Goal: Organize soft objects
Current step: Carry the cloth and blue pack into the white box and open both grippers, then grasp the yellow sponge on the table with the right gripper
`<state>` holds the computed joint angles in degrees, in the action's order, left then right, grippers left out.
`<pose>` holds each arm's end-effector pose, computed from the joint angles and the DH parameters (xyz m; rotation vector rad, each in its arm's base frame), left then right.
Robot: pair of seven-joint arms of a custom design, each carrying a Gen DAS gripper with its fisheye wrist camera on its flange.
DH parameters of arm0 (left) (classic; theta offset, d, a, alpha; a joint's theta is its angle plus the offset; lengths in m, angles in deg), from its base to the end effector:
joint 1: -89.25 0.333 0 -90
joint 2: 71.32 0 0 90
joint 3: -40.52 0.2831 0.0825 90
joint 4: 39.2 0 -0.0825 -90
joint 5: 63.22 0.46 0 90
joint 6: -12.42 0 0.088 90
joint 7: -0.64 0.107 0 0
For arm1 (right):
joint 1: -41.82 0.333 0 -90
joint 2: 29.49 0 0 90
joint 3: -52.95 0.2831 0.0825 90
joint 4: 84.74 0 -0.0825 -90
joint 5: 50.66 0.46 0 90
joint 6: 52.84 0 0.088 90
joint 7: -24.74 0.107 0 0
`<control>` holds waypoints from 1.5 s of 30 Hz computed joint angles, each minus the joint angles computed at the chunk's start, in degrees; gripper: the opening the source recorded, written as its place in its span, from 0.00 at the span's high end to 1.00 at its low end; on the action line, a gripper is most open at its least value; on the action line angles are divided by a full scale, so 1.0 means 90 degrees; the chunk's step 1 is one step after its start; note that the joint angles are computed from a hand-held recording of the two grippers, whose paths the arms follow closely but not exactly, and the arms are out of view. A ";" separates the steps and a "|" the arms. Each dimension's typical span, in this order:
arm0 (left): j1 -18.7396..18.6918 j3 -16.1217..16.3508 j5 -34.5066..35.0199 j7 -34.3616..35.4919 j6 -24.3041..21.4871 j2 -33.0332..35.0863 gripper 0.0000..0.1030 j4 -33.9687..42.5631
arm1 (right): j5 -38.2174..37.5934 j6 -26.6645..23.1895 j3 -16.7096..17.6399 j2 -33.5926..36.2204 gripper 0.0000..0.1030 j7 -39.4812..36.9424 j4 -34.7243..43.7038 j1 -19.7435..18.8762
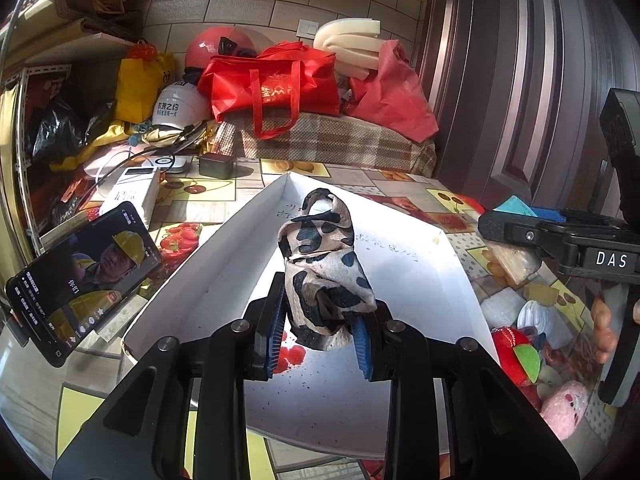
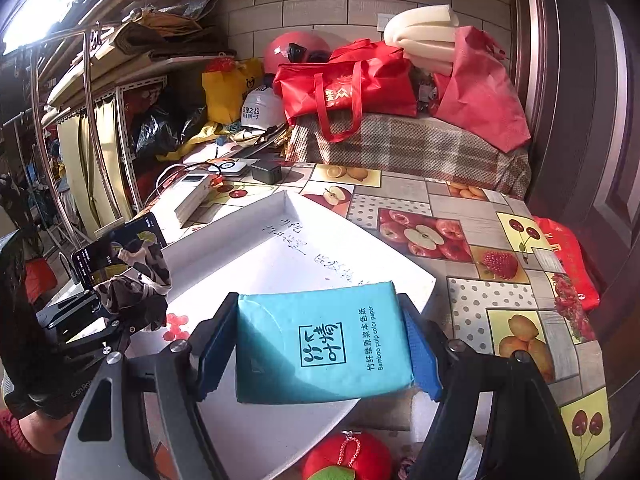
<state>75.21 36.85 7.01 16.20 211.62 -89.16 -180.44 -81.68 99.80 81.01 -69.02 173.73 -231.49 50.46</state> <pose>0.4460 -0.2598 0.4346 -1.3000 2.0052 -1.4117 0.3912 0.3101 0.4883 -1.6815 1.6317 -0.8799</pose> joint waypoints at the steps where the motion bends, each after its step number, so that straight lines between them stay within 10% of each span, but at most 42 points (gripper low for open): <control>1: 0.0029 -0.0013 -0.0086 0.0036 0.0025 -0.0016 0.72 -0.0030 | 0.0027 -0.0005 -0.0023 0.0158 0.26 -0.0043 0.0078 -0.0011; 4: 0.0077 0.0050 -0.0296 -0.0013 0.0172 0.0000 0.59 -0.0079 | 0.0066 0.0057 -0.0127 0.0539 0.25 -0.0098 0.0237 0.0001; 6: 0.0183 0.0013 -0.0611 0.0028 0.0266 -0.0014 0.22 -0.0173 | 0.0064 0.0025 -0.0202 0.0809 0.20 -0.0168 0.0384 0.0005; 9: 0.0628 -0.0490 -0.2027 0.0968 0.0361 -0.0223 0.00 -0.0562 | -0.0119 -0.0031 -0.0259 0.1098 0.13 -0.0036 0.0553 -0.0064; 16: 0.1843 -0.1890 -0.5615 0.2763 0.0568 -0.0923 0.00 -0.1436 | 0.0838 0.0345 -0.1251 0.1976 0.12 -0.0366 0.0831 0.0333; 25: 0.1442 -0.1257 -0.6802 0.2816 0.0593 -0.0986 0.00 -0.1774 | 0.0772 -0.0484 -0.1231 0.1643 0.12 -0.0219 0.0616 0.0194; 32: 0.1406 -0.1359 -0.7462 0.3071 0.0796 -0.0988 0.00 -0.1862 | 0.0212 0.0298 -0.0843 0.1217 0.12 -0.0149 0.0581 -0.0157; 39: 0.0899 -0.0812 -0.7037 0.2601 0.0885 -0.0698 0.00 -0.1796 | -0.1662 -0.1041 -0.0287 0.3739 0.12 -0.1138 0.3393 -0.0168; 45: 0.0820 -0.1000 -0.6797 0.2838 0.0928 -0.0584 0.00 -0.1682 | -0.2017 -0.2335 -0.0648 0.6318 0.12 -0.1593 0.6024 0.0494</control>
